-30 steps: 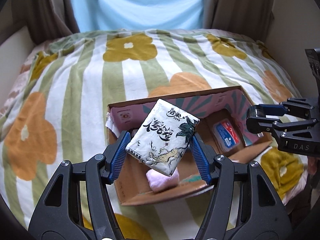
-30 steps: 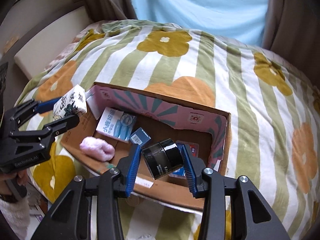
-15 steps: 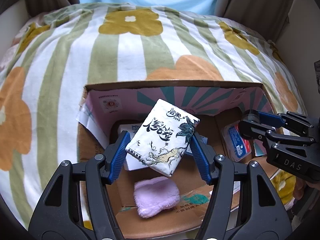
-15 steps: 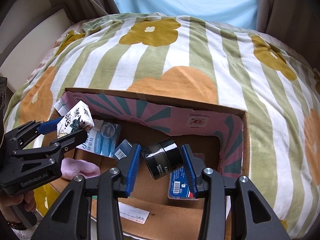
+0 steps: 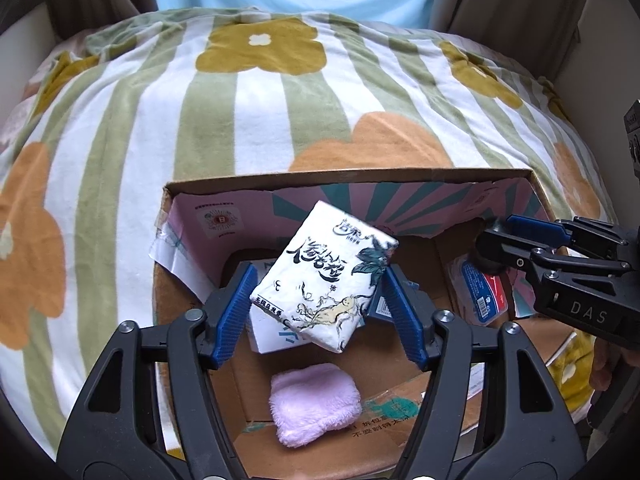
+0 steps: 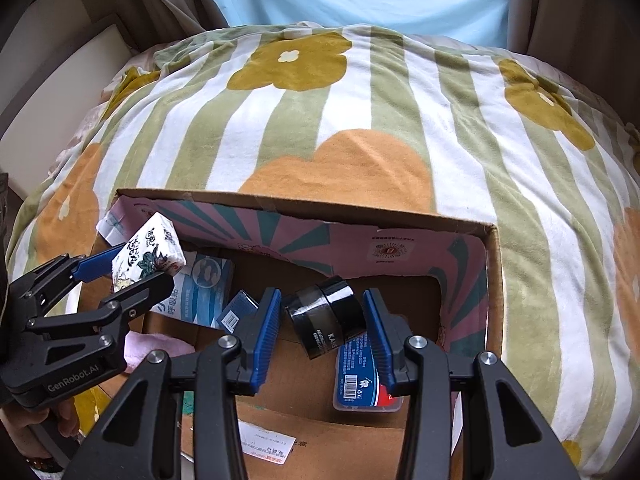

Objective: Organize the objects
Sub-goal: 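Lower tissue pack with left tool while right tool lowers black jar, open both, then move both open tools back out of the box toward the remaining items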

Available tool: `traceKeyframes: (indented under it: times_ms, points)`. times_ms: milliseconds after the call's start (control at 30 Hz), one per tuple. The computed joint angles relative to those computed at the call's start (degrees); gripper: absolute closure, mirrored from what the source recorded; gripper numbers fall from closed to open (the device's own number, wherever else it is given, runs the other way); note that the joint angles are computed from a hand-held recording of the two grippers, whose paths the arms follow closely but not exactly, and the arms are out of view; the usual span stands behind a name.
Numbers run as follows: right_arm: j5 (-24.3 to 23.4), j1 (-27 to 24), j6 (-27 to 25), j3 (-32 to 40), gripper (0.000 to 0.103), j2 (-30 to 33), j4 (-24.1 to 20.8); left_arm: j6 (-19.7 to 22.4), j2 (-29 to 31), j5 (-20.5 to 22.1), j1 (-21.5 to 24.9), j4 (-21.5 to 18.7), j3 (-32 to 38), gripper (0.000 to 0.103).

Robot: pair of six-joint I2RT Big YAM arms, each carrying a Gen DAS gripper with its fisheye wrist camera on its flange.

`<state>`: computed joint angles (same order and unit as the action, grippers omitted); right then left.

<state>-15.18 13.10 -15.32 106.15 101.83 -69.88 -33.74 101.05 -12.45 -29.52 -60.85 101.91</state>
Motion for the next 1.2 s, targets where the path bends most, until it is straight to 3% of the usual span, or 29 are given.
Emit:
traceKeyframes:
  times_ms: [33, 67, 100, 267, 433, 700, 967, 1100, 1200]
  points:
    - [0.2, -0.06, 0.64, 0.29, 0.045, 0.04, 0.09, -0.15, 0.05, -0.1, 0.06, -0.48, 0.25, 0.006]
    - [0.21, -0.3, 1.77, 0.07, 0.027, -0.27, 1.1, 0.02, -0.32, -0.33, 0.11, -0.01, -0.19, 0.0]
    - [0.16, -0.5, 2.73, -0.14, 0.019, -0.58, 1.87, 0.27, -0.8, -0.72, 0.08, 0.54, -0.76, 0.0]
    - [-0.6, -1.59, 5.19, -0.47, 0.019, -1.3, 2.59, 0.19, -2.84, -1.29, -0.15, 1.5, -2.95, 0.0]
    - [-0.25, -1.47, 3.89, -1.02, 0.019, -1.92, 1.96, -2.85, -4.84, 1.84, -0.04, 4.12, -5.86, 0.0]
    - [-0.18, -1.52, 2.92, -2.08, 0.019, -4.38, 1.98, -3.55, -7.24, -0.05, -1.06, 3.98, -6.25, 0.0]
    - [0.23, -1.99, 1.57, -4.22, 0.019, -9.02, 1.93, -3.99, -10.97, -5.06, -2.97, 2.59, -5.76, 0.0]
    - [-1.72, -3.2, 0.37, -9.21, 0.019, -14.61, 5.91, -6.26, -14.43, -6.86, -4.39, 4.36, -8.61, 0.0]
    - [-3.57, -4.63, -0.54, -13.27, 0.019, -18.69, 8.35, -7.74, -16.66, -11.33, -6.32, 4.31, -10.52, 0.0]
